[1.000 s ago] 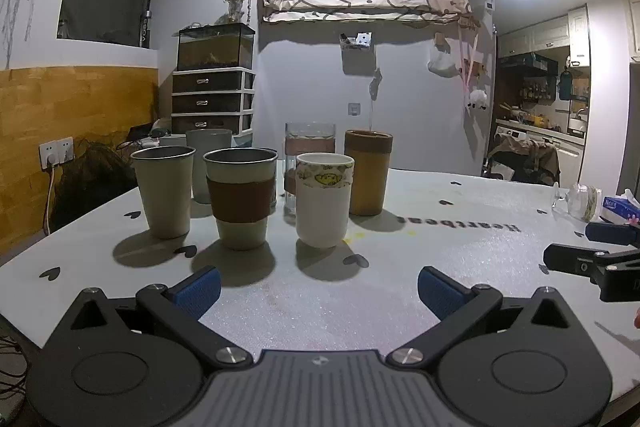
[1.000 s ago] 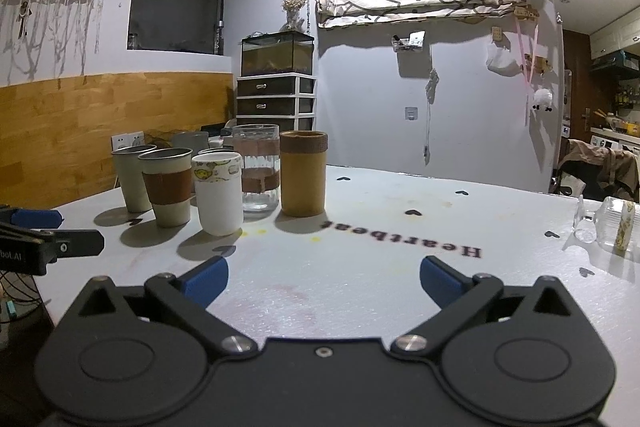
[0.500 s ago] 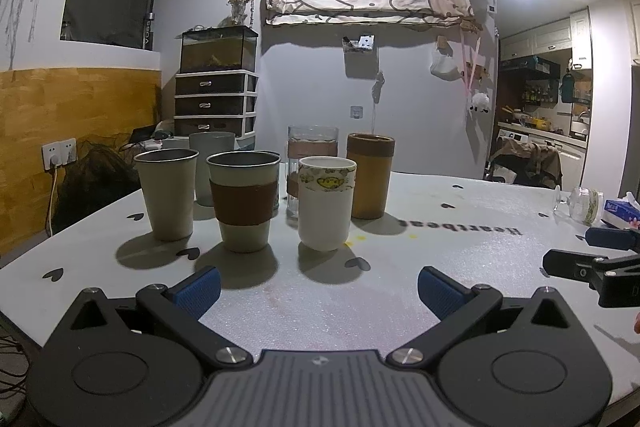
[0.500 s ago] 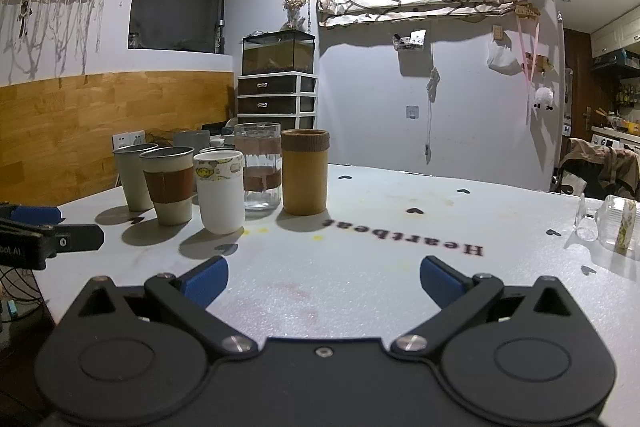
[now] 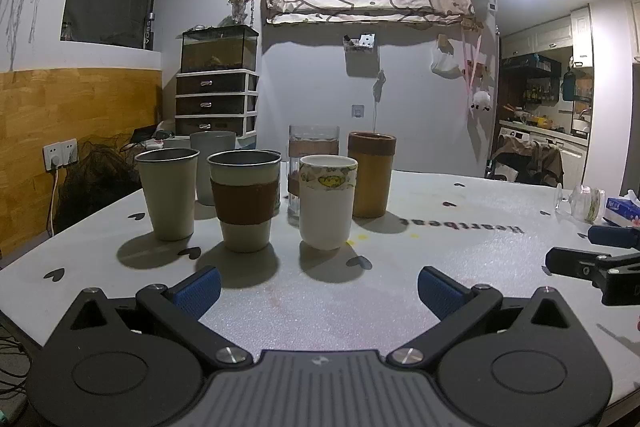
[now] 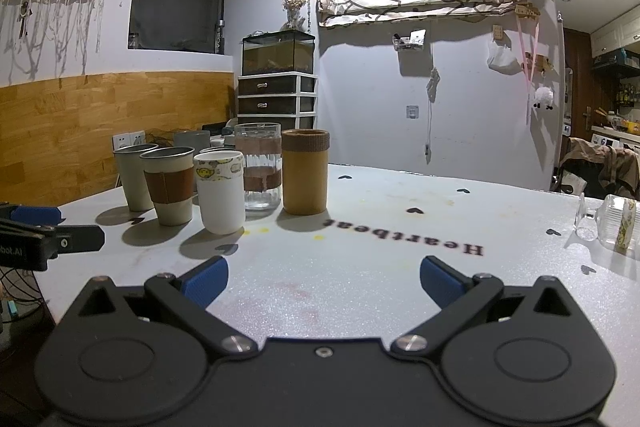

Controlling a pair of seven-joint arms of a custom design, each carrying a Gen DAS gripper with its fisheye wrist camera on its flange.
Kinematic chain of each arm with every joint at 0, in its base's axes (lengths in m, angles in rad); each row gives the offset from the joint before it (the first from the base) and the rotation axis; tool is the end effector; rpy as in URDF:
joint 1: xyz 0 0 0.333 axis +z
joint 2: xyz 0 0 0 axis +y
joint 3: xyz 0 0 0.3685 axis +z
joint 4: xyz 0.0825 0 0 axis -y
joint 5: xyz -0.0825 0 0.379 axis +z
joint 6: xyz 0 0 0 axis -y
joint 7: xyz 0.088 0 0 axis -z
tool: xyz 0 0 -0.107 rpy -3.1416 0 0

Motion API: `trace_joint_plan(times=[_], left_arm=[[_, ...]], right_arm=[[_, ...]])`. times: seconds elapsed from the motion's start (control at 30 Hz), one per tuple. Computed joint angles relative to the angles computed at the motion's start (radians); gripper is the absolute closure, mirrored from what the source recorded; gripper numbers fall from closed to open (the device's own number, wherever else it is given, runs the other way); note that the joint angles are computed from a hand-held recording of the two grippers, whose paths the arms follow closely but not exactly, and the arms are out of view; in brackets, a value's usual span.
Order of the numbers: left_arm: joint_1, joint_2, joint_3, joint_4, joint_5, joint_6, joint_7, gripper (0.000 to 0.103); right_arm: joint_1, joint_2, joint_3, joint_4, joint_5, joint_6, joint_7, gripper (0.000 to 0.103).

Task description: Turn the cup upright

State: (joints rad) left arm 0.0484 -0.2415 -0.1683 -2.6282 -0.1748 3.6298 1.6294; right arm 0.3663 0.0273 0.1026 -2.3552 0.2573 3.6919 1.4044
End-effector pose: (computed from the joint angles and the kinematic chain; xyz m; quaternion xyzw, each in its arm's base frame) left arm 0.4393 -0.0367 0.5378 -0.5789 0.5728 -0.4185 0.4021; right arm 0.4936 0.2121 0.5353 -0.6442 0.4693 -0.3461 0.4949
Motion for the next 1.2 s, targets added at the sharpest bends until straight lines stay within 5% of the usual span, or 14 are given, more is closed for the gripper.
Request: trace_joint_plan(times=[1.2], left_arm=[[0.002, -0.001, 0.002, 0.000, 0.006, -0.001, -0.002, 0.000]], right_arm=[[0.002, -0.007, 0.003, -0.001, 0.009, 0.004, -0.002, 0.000]])
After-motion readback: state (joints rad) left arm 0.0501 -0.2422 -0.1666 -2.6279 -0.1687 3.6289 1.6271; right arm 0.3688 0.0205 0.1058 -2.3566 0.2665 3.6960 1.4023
